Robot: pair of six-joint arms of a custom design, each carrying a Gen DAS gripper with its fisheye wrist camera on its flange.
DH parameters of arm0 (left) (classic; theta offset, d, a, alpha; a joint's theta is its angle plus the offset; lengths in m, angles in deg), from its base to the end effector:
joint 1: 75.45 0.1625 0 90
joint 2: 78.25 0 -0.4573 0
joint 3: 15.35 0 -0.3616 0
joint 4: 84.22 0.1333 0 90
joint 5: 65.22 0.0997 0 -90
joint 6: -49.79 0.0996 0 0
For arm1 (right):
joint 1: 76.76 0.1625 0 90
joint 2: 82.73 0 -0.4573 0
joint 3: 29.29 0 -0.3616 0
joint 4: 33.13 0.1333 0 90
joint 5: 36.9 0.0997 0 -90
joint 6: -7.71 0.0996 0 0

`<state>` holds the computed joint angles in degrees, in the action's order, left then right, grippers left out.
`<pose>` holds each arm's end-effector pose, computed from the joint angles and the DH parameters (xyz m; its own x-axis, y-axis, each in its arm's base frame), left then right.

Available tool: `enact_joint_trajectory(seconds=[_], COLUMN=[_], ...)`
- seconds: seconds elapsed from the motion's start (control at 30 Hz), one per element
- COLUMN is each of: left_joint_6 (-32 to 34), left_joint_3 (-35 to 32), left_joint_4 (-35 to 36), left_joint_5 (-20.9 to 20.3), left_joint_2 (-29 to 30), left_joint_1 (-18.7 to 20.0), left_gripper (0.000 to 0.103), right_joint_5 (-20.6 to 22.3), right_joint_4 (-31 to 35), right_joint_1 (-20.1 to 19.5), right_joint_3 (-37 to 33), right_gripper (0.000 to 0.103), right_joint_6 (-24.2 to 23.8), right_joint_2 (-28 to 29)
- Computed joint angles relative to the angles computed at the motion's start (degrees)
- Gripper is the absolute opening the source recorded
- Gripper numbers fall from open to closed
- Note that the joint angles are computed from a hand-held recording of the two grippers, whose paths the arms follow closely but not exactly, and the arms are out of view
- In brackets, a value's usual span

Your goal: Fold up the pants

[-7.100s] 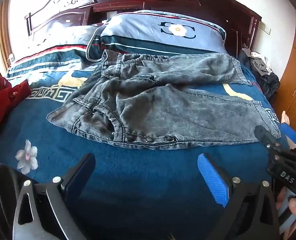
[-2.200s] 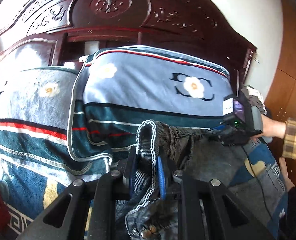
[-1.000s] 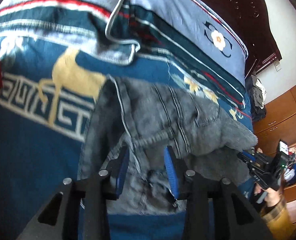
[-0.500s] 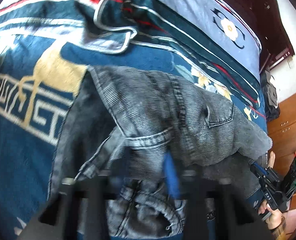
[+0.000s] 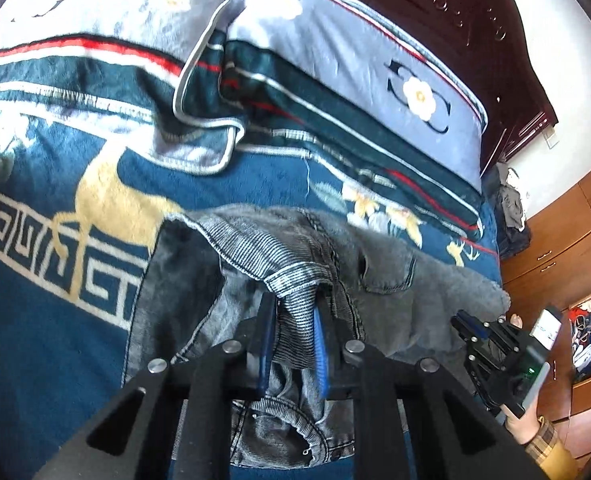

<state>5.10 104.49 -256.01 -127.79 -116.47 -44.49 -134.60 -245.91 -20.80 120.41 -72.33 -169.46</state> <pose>-0.3468 -0.4170 -0.0004 -0.9285 0.1788 -0.3254 0.2877 0.9005 -0.3261 -0.0830 -0.3372 0.3335 -0.4081 -0.2979 0.8630 -0.6963 0.7130 -0.0831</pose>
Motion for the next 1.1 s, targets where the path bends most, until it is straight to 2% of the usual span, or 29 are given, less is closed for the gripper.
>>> enact_joint_trajectory(seconds=[0.03,0.2,0.3,0.33,0.37,0.43,0.5,0.63,0.73,0.8,0.83,0.87,0.97,1.03,1.1], left_joint_6=[0.25,2.93,2.96,2.65,2.35,1.84,1.32,1.53,2.00,2.40,2.58,2.60,2.92,3.05,3.21], left_joint_3=[-0.14,0.39,1.56,1.91,2.33,3.09,3.39,2.83,2.26,1.68,1.44,1.26,0.96,1.31,1.91], left_joint_4=[0.29,3.11,4.52,5.07,5.44,4.81,3.63,3.17,3.38,4.04,4.39,4.67,5.24,5.17,5.86], left_joint_5=[0.12,0.25,-0.54,-0.66,-0.50,-0.52,-0.90,-1.13,-1.02,-0.75,-0.72,-0.70,-0.67,-0.78,-0.13], left_joint_2=[-0.36,-3.89,-6.35,-6.76,-6.99,-6.96,-6.37,-5.83,-6.19,-6.43,-6.51,-6.51,-6.51,-6.89,-7.81], left_joint_1=[-0.06,-0.74,-0.61,-0.61,-0.69,-0.83,-0.73,-0.55,-0.49,-0.54,-0.56,-0.63,-0.77,-0.96,-1.41], left_gripper=[0.019,0.017,0.017,0.017,0.017,0.017,0.017,0.017,0.017,0.017,0.017,0.017,0.017,0.017,0.017], right_joint_5=[-0.77,3.78,5.23,5.70,6.59,7.64,8.62,7.53,5.69,4.49,4.04,3.51,1.10,0.94,2.68], right_joint_4=[0.46,10.63,18.02,19.57,21.13,20.31,20.10,15.86,10.00,2.97,-1.63,-5.97,-8.15,-5.67,-1.13], right_joint_1=[0.73,2.25,2.69,2.01,0.68,-1.68,-4.25,-6.42,-6.15,-5.43,-5.09,-4.62,-2.48,-1.53,-1.37], right_joint_3=[-0.73,-0.03,0.64,0.65,0.66,1.39,2.58,4.85,5.87,6.82,7.27,7.51,6.07,5.57,5.85], right_gripper=[0.006,0.006,0.009,0.015,0.034,0.055,0.054,0.054,0.054,0.052,0.042,0.022,0.011,0.009,0.009], right_joint_6=[0.80,3.54,1.08,0.55,-0.09,-1.10,-4.03,-10.26,-13.95,-16.50,-17.57,-18.12,-13.42,-10.15,-7.82], right_joint_2=[0.43,-9.20,-14.33,-14.86,-15.26,-14.52,-14.24,-11.49,-7.29,-2.65,0.13,2.77,5.41,3.63,-0.64])
